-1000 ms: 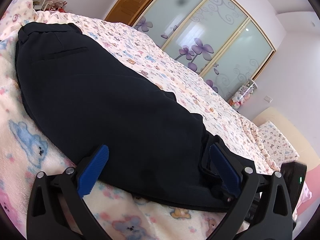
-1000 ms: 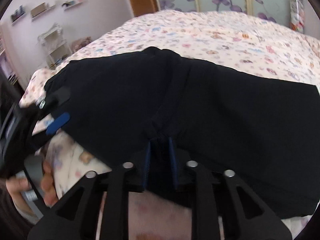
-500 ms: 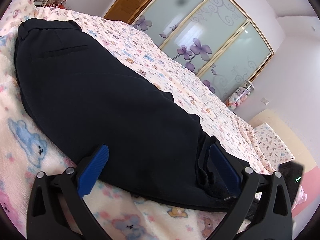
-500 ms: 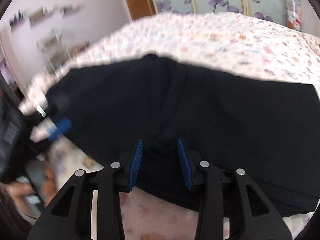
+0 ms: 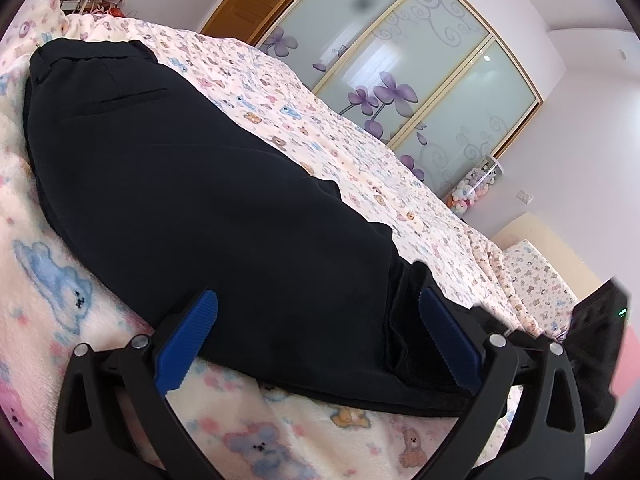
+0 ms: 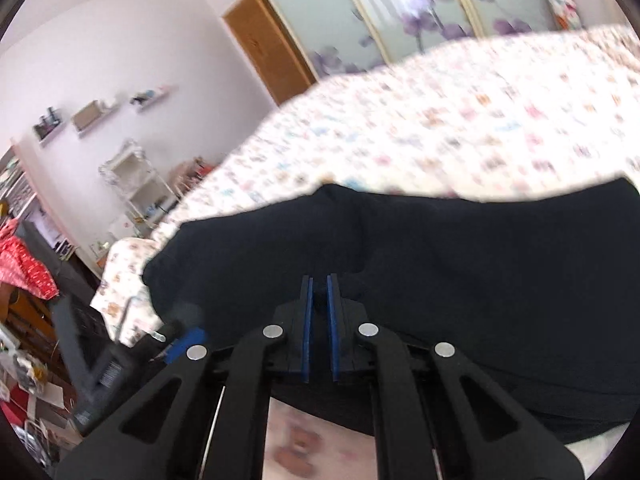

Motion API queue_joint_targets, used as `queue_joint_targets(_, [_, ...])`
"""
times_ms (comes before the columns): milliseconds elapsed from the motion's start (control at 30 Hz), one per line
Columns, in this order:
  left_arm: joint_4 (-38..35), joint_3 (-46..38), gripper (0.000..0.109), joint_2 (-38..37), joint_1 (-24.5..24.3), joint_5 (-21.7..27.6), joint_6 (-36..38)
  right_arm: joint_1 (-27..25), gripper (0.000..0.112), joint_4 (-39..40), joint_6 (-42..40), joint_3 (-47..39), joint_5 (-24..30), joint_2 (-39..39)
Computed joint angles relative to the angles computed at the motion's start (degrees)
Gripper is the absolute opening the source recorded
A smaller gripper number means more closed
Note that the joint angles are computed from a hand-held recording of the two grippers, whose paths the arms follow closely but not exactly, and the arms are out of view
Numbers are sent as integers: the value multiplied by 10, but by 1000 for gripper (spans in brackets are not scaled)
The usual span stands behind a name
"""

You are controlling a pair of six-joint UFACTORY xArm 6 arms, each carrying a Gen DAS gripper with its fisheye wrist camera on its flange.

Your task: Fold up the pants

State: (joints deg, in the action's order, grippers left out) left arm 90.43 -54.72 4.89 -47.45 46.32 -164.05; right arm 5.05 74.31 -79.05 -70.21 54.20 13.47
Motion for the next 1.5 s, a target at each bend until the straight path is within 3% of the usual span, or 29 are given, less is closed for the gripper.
queue_joint_targets(67, [-2, -1, 101, 0, 0, 0, 5, 13, 7, -31, 1, 3, 4, 2])
queue_joint_targets(167, [-5, -2, 101, 1, 2, -4, 13, 67, 7, -159, 33, 22, -107, 20])
queue_joint_targets(233, [-3, -1, 101, 0, 2, -7, 12, 61, 7, -142, 13, 33, -102, 18])
queue_joint_targets(333, [2, -1, 101, 0, 3, -8, 11, 31, 7, -85, 0, 28, -47, 7])
queue_joint_targets(467, [-3, -4, 101, 2, 2, -6, 14, 34, 25, -14, -17, 22, -120, 7])
queue_joint_targets(533, [-4, -6, 101, 3, 3, -7, 17, 35, 25, -56, 26, 5, -119, 26])
queue_joint_targets(633, [-4, -5, 101, 3, 3, -8, 18, 67, 26, -97, -6, 34, -189, 23])
queue_joint_targets(667, [-3, -4, 101, 2, 4, -9, 16, 76, 31, -80, -35, 51, -211, 11])
queue_joint_targets(700, [-3, -4, 101, 2, 4, -9, 16, 75, 47, -82, -39, 52, -208, 11])
queue_joint_targets(767, [-5, -5, 101, 3, 3, -8, 20, 84, 57, -96, -42, 57, -205, 7])
queue_joint_targets(833, [-5, -5, 101, 3, 4, -9, 21, 103, 55, -118, -50, 71, -256, 3])
queue_joint_targets(900, [-4, -4, 101, 3, 5, -12, 22, 116, 42, -142, -26, 81, -295, -3])
queue_joint_targets(967, [1, -3, 101, 2, 6, -14, 18, 89, 36, -147, 15, 60, -240, 7])
queue_joint_targets(1033, [8, 0, 101, 0, 8, -18, 11, 37, 33, -142, 69, 12, -123, 34])
queue_joint_targets(1100, [13, 2, 101, -1, 8, -21, 5, 20, 34, -148, 83, -8, -81, 47])
queue_joint_targets(1267, [11, 1, 101, -1, 9, -22, 7, 42, 42, -135, 27, 32, -138, 16])
queue_joint_targets(1367, [14, 1, 101, -1, 10, -24, 4, 34, 42, -97, 10, 40, -131, 5])
queue_joint_targets(1433, [11, 1, 101, -1, 10, -23, 7, 54, 43, -120, 7, 48, -193, 6])
queue_joint_targets(1500, [8, 1, 101, -1, 10, -22, 12, 66, 43, -135, 0, 54, -220, 9])
